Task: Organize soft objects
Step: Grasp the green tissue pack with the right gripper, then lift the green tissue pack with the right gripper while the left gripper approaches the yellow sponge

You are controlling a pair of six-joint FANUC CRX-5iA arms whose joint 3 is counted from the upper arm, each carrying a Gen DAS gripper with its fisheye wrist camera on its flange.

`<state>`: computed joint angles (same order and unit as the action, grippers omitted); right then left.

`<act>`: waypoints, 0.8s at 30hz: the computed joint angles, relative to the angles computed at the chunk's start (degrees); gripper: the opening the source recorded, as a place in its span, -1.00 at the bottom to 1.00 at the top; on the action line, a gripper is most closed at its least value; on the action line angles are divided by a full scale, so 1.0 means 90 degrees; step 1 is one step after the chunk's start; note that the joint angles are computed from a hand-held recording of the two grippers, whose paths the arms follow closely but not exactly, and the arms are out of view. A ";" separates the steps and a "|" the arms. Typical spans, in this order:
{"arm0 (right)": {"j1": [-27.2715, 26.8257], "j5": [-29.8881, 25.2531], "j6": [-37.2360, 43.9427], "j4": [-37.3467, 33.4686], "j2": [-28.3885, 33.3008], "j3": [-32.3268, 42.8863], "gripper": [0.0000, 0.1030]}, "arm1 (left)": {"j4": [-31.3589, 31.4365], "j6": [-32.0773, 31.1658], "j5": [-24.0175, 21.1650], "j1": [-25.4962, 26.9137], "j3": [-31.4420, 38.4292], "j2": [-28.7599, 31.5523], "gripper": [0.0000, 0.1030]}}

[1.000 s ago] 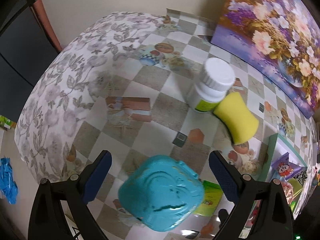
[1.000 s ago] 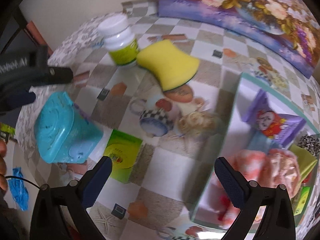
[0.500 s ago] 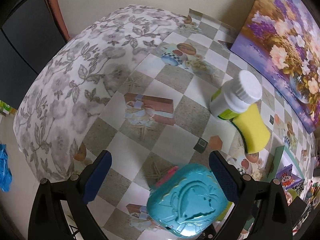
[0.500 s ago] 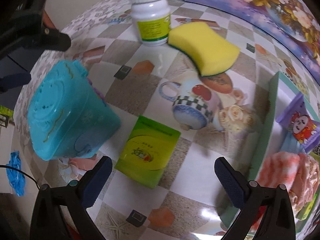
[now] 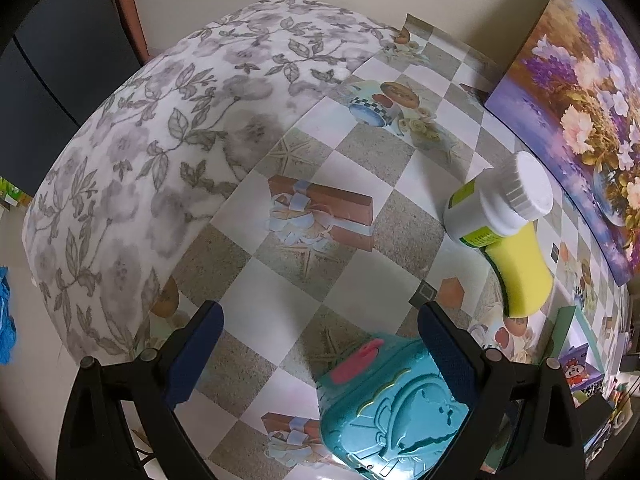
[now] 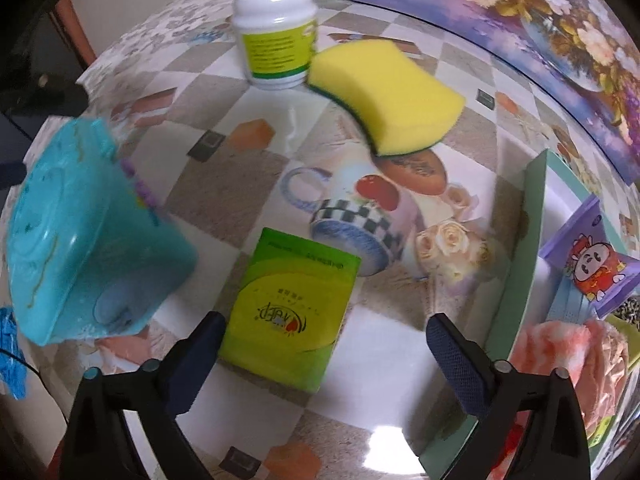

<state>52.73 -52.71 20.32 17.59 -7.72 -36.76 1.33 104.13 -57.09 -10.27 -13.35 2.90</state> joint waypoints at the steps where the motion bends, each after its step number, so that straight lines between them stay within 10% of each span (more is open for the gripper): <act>1: -0.0024 0.0054 -0.0018 -0.0004 -0.0043 -0.0030 0.75 | 0.0001 0.0000 0.0006 -0.0007 0.0002 0.0002 0.90; 10: -0.0361 0.0243 0.0186 0.0044 -0.0276 -0.0118 0.02 | 0.0014 -0.0036 0.0025 -0.0037 0.0030 0.0049 0.90; 24: -0.0825 0.0161 0.0121 0.0119 -0.1040 -0.0389 -0.01 | 0.0011 -0.0061 0.0062 -0.0204 0.0252 0.0248 0.90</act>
<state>45.31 -51.27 21.41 18.66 -17.08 -40.26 1.43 103.58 -56.54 -12.11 -11.08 5.14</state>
